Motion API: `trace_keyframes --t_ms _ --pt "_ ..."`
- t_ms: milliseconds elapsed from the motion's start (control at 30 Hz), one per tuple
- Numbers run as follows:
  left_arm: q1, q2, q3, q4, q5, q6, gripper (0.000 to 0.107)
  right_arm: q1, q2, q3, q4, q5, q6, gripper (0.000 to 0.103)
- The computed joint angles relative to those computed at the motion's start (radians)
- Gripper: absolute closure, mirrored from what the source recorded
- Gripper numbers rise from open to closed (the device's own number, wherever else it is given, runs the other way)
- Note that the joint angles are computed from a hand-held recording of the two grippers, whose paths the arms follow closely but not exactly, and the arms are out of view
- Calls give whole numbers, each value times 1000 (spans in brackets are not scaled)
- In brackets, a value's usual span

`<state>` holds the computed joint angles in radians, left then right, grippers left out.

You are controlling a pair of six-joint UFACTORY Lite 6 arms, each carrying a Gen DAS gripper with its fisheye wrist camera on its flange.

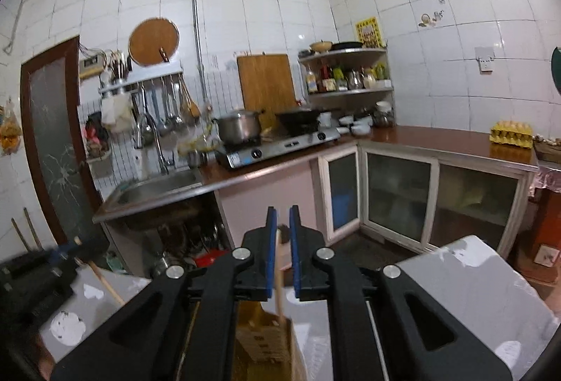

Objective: Organize utensils
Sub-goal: 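Lift the chopstick with the left gripper and carry it over the yellow holder, then open the left gripper to drop the chopstick into the yellow holder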

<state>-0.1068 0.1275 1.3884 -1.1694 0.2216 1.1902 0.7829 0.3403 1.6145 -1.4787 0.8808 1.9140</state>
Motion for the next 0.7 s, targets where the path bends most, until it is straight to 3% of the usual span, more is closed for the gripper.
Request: trace_keyframes --t_ms 33,67,100,267,333,433,567,700 --pt "19 -45 -26 38 12 -36 66 20 -19 -11 22 37 -15 53" --pt "33 -87 -53 56 19 -50 59 38 -45 -37 29 65 -15 49" --pt "51 -134 -83 70 27 -56 57 72 -85 -67 50 112 -31 49" --pt "190 -359 -184 307 110 -238 18 231 -220 -139 151 301 -92 47" --pt "251 -449 -227 345 140 -241 9 304 -252 -156 184 375 -99 43" --pt "356 -552 -274 348 227 -201 9 419 -279 -177 239 483 -83 42" --pt "541 -621 -334 226 420 -51 9 520 -262 -194 306 562 -28 42" --pt "636 -663 -441 184 483 55 9 576 -258 -277 373 571 77 41"
